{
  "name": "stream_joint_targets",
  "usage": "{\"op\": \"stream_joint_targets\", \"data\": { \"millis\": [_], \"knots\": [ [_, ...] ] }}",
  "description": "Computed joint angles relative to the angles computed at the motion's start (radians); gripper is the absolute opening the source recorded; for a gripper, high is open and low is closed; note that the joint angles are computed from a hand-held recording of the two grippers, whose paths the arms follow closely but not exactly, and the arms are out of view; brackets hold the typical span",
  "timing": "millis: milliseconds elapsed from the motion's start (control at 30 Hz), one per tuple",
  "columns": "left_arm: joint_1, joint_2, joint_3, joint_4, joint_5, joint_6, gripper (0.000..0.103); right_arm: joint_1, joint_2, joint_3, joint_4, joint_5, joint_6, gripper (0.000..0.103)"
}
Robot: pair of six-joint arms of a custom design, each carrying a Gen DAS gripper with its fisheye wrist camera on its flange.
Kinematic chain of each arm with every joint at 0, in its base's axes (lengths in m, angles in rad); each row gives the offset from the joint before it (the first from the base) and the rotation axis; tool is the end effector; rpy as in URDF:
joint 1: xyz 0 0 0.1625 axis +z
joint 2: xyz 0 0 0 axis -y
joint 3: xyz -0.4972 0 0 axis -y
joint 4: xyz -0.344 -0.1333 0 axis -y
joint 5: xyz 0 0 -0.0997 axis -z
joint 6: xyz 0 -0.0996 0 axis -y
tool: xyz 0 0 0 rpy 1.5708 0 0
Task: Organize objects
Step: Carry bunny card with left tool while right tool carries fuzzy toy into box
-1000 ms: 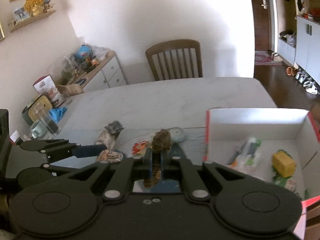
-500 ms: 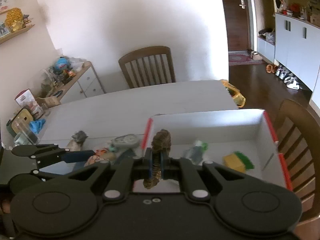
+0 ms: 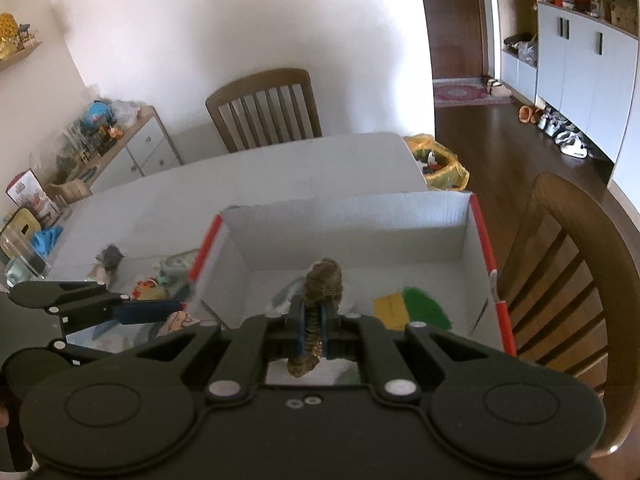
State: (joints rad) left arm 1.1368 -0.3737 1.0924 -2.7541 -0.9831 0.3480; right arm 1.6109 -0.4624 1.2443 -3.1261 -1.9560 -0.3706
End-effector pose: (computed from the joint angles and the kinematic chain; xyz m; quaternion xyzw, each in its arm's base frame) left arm -0.1856 -0.8487 0.0881 0.2933 0.8865 -0.2323 0.2721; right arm 0.1289 -0.8204 0.1455 0.1147 -0.9047 0.3360 0.2358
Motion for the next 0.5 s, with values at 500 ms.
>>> {"op": "stream_joint_targets", "data": {
  "millis": [500],
  "knots": [
    [-0.01,0.181,-0.322,0.286,0.074,-0.054,0.053,-0.06,0.041,-0.151,0.225,0.013,-0.058,0.006]
  ]
}}
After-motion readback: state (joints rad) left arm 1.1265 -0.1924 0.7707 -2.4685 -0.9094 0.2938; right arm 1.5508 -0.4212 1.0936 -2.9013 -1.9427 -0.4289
